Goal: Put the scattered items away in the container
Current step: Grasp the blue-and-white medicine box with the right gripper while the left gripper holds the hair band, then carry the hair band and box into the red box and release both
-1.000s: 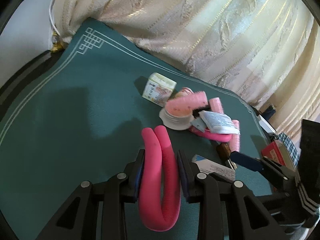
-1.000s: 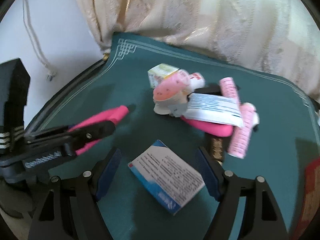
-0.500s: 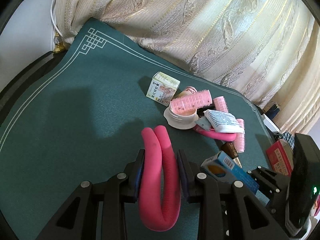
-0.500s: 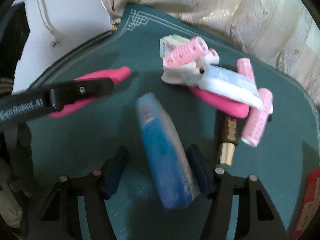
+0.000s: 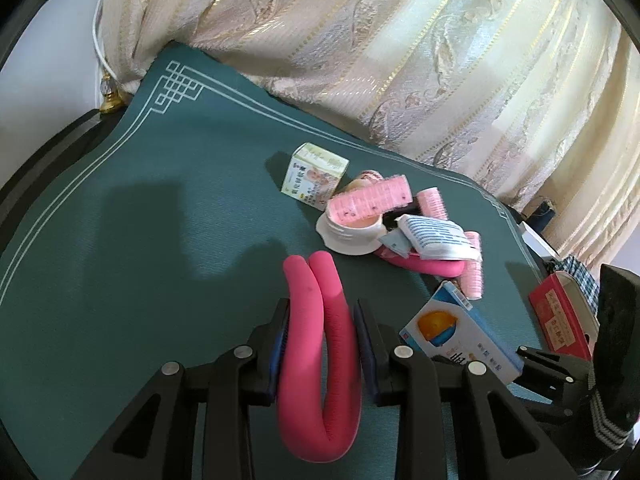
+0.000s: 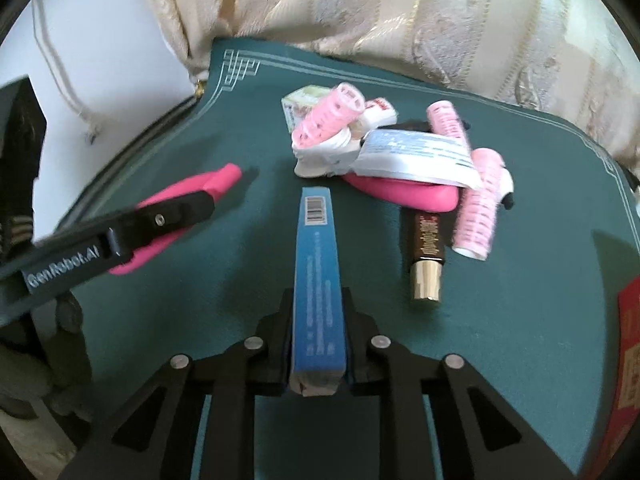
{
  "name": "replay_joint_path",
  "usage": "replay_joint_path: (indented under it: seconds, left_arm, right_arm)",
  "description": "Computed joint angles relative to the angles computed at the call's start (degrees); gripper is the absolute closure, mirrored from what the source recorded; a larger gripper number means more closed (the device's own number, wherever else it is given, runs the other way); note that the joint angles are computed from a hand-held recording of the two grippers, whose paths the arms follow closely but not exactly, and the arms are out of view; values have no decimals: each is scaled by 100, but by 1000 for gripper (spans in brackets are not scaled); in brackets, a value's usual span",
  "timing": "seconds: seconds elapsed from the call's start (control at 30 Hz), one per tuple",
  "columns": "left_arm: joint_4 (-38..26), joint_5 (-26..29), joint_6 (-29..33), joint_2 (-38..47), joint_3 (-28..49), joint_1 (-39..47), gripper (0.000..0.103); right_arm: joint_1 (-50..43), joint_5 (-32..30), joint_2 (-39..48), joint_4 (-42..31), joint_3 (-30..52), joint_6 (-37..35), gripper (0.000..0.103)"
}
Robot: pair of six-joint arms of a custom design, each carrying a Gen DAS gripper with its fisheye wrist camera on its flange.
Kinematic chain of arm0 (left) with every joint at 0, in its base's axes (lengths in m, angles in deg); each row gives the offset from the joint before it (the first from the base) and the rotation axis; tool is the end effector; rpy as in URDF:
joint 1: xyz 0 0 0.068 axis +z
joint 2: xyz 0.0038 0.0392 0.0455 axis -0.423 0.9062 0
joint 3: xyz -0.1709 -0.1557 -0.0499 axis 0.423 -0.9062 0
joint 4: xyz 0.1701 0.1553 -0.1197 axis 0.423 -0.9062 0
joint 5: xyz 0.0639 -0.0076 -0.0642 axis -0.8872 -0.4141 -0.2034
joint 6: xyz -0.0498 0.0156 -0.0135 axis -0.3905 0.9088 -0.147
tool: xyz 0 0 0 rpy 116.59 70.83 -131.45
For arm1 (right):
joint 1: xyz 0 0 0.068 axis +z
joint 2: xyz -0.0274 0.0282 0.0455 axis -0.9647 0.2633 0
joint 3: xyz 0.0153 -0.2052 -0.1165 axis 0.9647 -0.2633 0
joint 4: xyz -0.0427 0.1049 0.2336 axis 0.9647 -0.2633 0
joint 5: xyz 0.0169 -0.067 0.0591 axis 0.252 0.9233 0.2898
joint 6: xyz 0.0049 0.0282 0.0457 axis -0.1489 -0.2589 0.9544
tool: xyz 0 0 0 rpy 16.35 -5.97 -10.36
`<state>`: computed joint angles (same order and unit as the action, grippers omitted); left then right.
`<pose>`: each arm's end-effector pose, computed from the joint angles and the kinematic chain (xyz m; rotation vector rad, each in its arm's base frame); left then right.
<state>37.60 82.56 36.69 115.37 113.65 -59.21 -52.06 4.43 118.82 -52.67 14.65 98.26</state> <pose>0.3028 -0.2067 0.1342 0.2180 2.3622 -0.5320 0.2642 0.1103 0.1112 -0.1713 2.4587 0.2850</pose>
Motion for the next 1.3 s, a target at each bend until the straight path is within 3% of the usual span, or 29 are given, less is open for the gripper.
replay_joint_path:
  seconds: [0.27,0.4,0.53,0.67,0.87,0.97,1.07,1.17,1.3]
  left_arm:
    - [83,-11,99,-139,-84,-144,71]
    - [40,-122,123,-87,-20,-313,71]
    - [-105,-271,99,-142,41,-623,71]
    - [-260,-368,83,-255,176,-1054,71]
    - [-598,-530,73,-39,787,-1730,71]
    - [-785,-612,86,177,1206,-2057,71]
    - [-995,-708,127,412,1644,-2343,71]
    - [-1174,-723,146,640,2050,-2585,71]
    - [-1401,-769,159,974,2586,-2890,71]
  right_arm:
    - [-500,-279,-1370,-123,-779,234,82]
    - [-819,-258,-2630,-611,-1316,276,82]
    - [-1107,-77,-4341,-1640,-1845,293,82]
    - [-1882,-284,-5956,-2826,-2057,105,82]
    - [-4194,-1527,-7439,-4238,-2011,-908,82]
    - [-5737,-2444,-7554,-4653,-1934,-1700,82]
    - [-7233,-3336,-7119,-4783,-1825,-2556,82]
    - [-8219,-3846,-6510,-4746,-1698,-3216,82]
    - [-8875,-4105,-5837,-4662,-1540,-3773,82]
